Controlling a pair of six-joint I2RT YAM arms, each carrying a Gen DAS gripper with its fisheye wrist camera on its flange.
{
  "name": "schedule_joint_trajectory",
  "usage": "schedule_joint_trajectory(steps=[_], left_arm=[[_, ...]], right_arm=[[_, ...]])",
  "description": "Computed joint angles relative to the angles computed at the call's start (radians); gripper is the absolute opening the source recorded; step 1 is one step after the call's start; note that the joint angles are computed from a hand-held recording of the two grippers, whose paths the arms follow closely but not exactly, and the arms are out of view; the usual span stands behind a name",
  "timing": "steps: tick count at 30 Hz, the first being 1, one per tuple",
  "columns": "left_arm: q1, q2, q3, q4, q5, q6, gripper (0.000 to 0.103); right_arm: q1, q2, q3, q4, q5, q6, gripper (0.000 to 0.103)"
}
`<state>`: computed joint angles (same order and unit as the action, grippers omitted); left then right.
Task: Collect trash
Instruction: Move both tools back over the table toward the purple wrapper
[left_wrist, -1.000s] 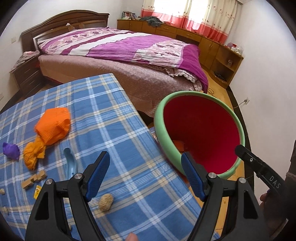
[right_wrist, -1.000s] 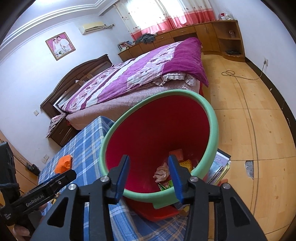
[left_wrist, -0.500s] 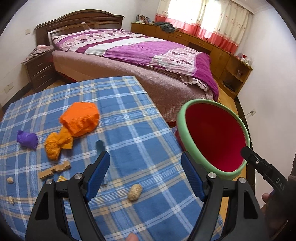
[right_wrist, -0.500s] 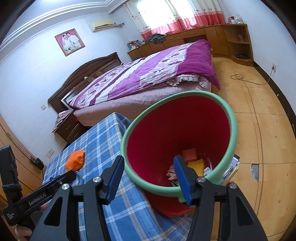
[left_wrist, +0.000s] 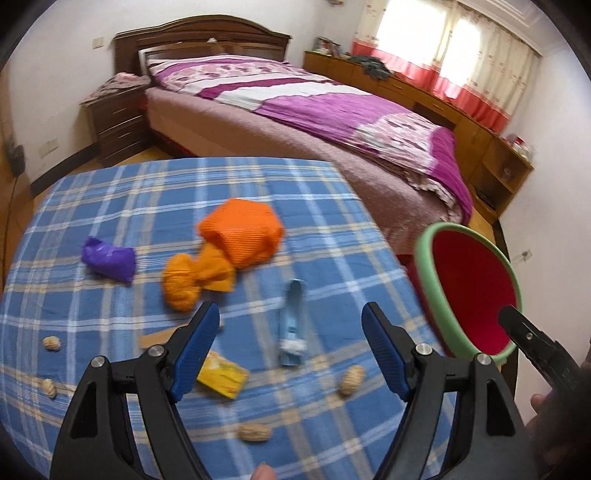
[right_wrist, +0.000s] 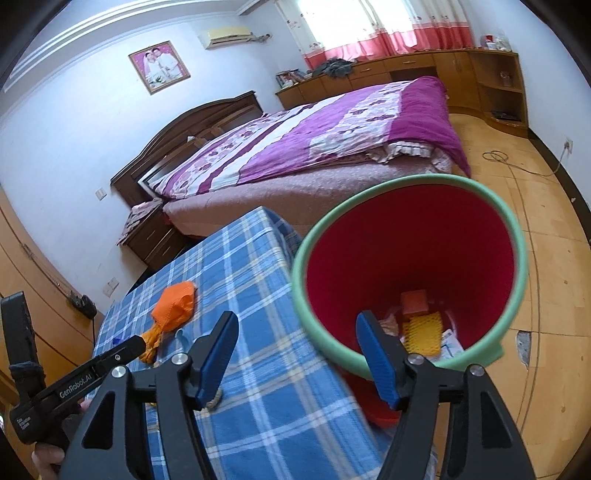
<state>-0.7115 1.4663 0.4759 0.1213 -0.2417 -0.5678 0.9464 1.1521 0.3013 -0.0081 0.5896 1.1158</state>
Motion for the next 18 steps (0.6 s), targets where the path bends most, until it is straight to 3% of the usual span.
schedule_joint_trajectory(steps=[10, 18], left_arm=[[0.29, 0.009, -0.046, 0.035, 0.081, 0.085, 0.079], [0.501, 0.153, -0.005, 0.107, 0.144, 0.108, 0.079]], right_arm=[[-0.045, 0.248, 0.123, 0.16, -0.097, -0.094, 0.07], [-0.081, 0.392, 0.222, 0.212, -0.167, -0.16, 0.07]])
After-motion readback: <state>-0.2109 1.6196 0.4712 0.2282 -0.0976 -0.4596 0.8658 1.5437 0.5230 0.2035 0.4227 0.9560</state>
